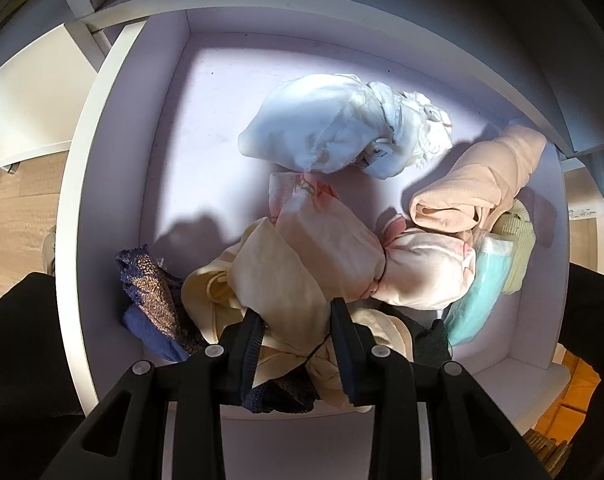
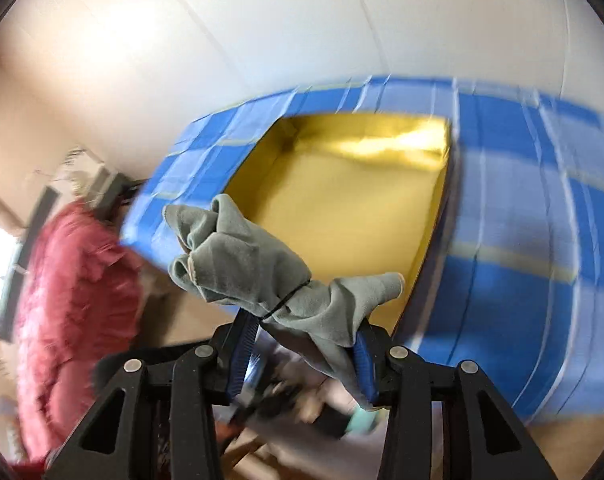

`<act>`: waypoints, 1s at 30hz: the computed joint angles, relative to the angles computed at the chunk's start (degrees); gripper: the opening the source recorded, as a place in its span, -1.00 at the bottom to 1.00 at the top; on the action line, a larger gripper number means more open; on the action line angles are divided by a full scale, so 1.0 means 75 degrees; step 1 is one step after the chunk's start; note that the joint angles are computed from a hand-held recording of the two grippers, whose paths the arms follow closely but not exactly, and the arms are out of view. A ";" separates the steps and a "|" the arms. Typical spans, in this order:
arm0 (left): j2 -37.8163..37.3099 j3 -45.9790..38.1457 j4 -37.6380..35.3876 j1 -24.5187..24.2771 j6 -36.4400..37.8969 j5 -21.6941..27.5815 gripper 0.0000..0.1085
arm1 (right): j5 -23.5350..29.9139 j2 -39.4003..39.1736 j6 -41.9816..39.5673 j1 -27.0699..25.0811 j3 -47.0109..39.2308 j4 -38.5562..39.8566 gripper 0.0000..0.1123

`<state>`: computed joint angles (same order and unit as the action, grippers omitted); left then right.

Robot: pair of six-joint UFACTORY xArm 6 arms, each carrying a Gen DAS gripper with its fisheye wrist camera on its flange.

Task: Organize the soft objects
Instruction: 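Carry the grey-green cloth up into the gold box and release it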

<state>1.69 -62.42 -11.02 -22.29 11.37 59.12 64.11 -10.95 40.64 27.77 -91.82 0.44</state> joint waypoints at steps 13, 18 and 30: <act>0.0068 -0.0070 0.0016 -0.0024 -0.0058 0.0070 -0.40 | 0.1342 0.3724 0.0071 -0.1105 -0.3960 -0.1010 -0.19; 0.0088 -0.0074 0.0019 -0.0027 -0.0054 0.0057 -0.40 | 0.2291 0.4660 0.0042 -0.1026 -0.5171 -0.1714 -0.06; 0.0085 0.0021 0.0150 -0.0127 -0.0122 -0.0030 -0.40 | 0.0831 0.2787 0.0441 -0.0661 -0.2638 -0.3162 0.63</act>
<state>2.33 -62.27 -9.90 -23.25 10.45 58.90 70.34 9.95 43.95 22.81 -111.60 -23.27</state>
